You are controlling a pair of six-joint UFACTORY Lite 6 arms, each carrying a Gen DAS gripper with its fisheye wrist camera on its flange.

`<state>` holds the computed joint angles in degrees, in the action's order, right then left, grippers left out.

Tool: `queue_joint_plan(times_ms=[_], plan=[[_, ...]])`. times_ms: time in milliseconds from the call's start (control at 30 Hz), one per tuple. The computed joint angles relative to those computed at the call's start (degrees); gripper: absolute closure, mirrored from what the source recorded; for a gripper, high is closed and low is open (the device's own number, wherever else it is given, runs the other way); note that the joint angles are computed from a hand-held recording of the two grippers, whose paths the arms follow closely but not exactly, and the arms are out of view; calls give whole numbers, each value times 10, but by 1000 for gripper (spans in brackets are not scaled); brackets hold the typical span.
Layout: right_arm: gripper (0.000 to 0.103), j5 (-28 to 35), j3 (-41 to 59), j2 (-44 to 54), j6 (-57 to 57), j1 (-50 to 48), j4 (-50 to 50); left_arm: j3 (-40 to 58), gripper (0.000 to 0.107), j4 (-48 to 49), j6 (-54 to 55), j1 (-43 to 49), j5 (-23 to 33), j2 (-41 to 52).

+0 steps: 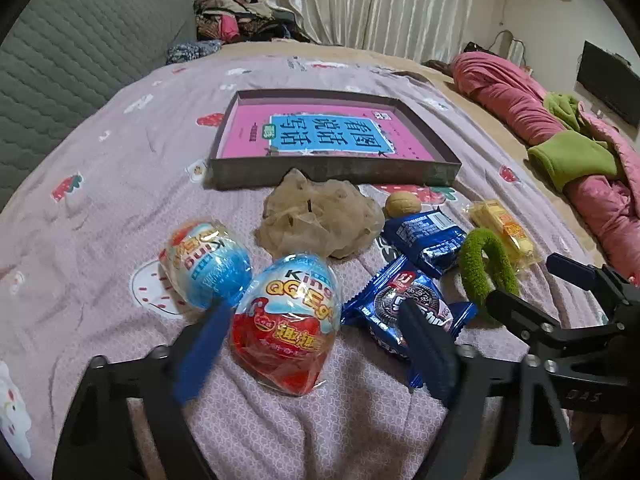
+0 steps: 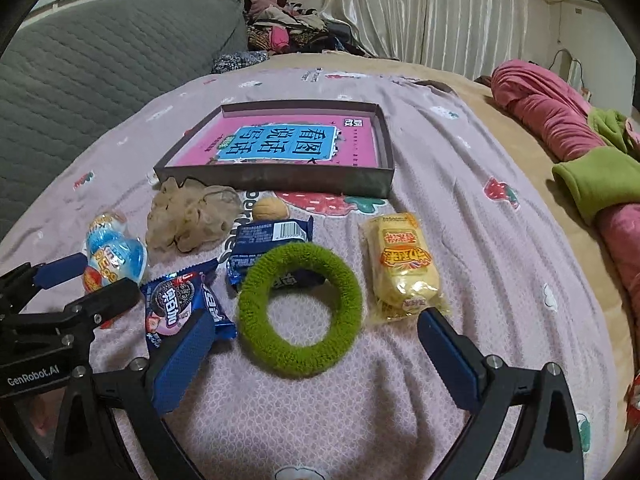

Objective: Organize objects
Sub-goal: 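Grasp the red-and-blue chocolate egg with the left gripper while the right gripper grasps the green ring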

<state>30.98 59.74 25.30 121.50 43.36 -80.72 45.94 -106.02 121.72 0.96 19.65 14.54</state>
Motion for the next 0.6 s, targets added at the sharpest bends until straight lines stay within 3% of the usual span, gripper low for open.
queue_joint_plan(times_ms=[67,233,333,400,467,600], plan=[[12,-4,8,9,-3,-2,0,3,29,-24,24,-7,-14,8],[17,-19,35,38,-41,-13,26,30,30,8,-11,-11,-18,45],[26,-26,40,46,-36,-17,17,40,31,22,-29,-9,-9,57],[40,-35,38,48,-28,-20,5,44,38,31,-42,-10,-9,61],[46,-33,51,59,-59,-19,29,52,53,37,-52,-14,-16,66],[64,-30,51,60,-59,-16,20,72,56,85,-106,-12,-10,85]])
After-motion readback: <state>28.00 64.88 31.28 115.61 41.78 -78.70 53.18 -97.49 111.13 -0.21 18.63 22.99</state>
